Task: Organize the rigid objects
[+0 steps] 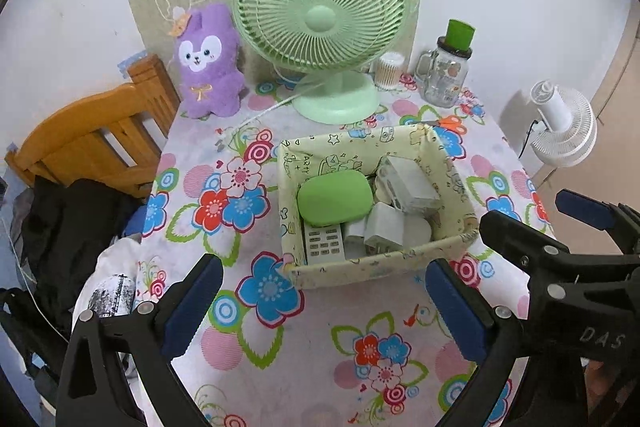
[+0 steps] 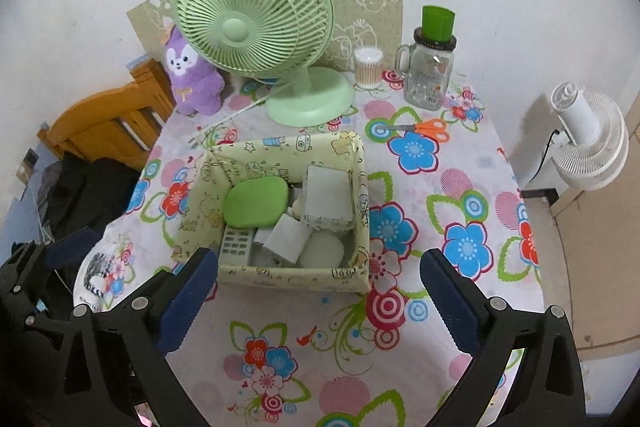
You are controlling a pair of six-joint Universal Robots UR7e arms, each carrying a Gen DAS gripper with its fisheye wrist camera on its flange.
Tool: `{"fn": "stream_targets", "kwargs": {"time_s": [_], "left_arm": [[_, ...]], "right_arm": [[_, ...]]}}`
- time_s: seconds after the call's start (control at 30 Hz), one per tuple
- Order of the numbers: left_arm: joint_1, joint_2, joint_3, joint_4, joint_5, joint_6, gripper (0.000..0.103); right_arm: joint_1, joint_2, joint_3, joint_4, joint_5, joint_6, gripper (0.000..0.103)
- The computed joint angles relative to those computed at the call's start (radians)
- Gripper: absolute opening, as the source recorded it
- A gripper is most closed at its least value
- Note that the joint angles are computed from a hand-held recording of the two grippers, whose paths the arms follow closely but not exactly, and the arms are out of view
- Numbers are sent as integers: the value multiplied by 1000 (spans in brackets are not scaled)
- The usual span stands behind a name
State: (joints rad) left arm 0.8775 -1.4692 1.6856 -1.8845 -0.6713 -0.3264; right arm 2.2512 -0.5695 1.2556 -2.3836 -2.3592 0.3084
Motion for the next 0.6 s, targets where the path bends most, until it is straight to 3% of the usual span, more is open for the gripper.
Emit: {"fn": "stream_targets", "kwargs": {"time_s": [0.4, 0.6], "left_arm": [[-105, -93, 63, 28, 66, -96, 103], [-160, -126, 77, 81, 100, -160, 103]], "right_arm": [[52, -89, 81, -5, -47, 43, 102], [85, -126, 112, -64, -74, 12, 102]]}}
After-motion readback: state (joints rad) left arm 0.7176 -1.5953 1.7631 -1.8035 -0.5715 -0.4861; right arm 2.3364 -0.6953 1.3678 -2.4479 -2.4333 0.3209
